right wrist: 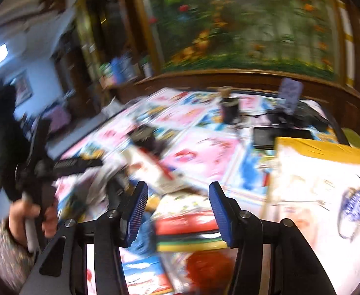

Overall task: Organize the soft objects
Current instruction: 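Withdraw both tools from the box toward the items on the table, then grasp the white sock with the left tool while the right tool approaches the blue knitted cloth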

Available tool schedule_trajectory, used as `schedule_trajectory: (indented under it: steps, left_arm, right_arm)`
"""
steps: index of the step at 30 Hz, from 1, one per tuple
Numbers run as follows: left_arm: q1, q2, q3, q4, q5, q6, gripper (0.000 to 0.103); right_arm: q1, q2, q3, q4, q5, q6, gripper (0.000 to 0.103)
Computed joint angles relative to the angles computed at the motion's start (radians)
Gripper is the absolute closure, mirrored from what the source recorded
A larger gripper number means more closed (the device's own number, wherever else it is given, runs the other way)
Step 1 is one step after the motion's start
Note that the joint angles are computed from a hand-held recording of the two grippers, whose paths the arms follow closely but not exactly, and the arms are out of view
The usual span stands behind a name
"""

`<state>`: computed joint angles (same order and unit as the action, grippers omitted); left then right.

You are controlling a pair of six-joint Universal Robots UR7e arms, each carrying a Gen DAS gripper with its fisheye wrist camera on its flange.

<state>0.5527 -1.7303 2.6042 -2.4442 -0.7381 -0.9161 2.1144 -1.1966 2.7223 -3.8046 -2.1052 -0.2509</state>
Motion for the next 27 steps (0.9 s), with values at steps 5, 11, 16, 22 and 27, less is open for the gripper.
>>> schedule_trajectory:
  steps: [5,11,16,22,27]
  left_arm:
    - [0.003,0.049,-0.015,0.013,-0.024,0.036,0.017]
    - [0.006,0.102,-0.019,0.016,-0.018,0.048,0.022]
    - [0.003,0.097,-0.016,0.017,-0.011,0.053,0.080]
    - [-0.025,0.047,0.013,-0.052,0.018,0.053,0.083]
    - [-0.024,0.065,0.006,-0.062,0.005,0.069,0.083]
  right_arm:
    - [0.061,0.072,-0.018,0.022,-0.011,-0.062,0.040]
    - [0.081,0.092,-0.021,0.071,0.002,-0.071,0.032]
    - [0.106,0.112,-0.035,0.125,-0.031,-0.074,0.031]
    - [0.111,0.160,-0.049,0.123,-0.095,-0.072,0.031]
    - [0.124,0.232,-0.068,0.101,-0.155,-0.098,0.061]
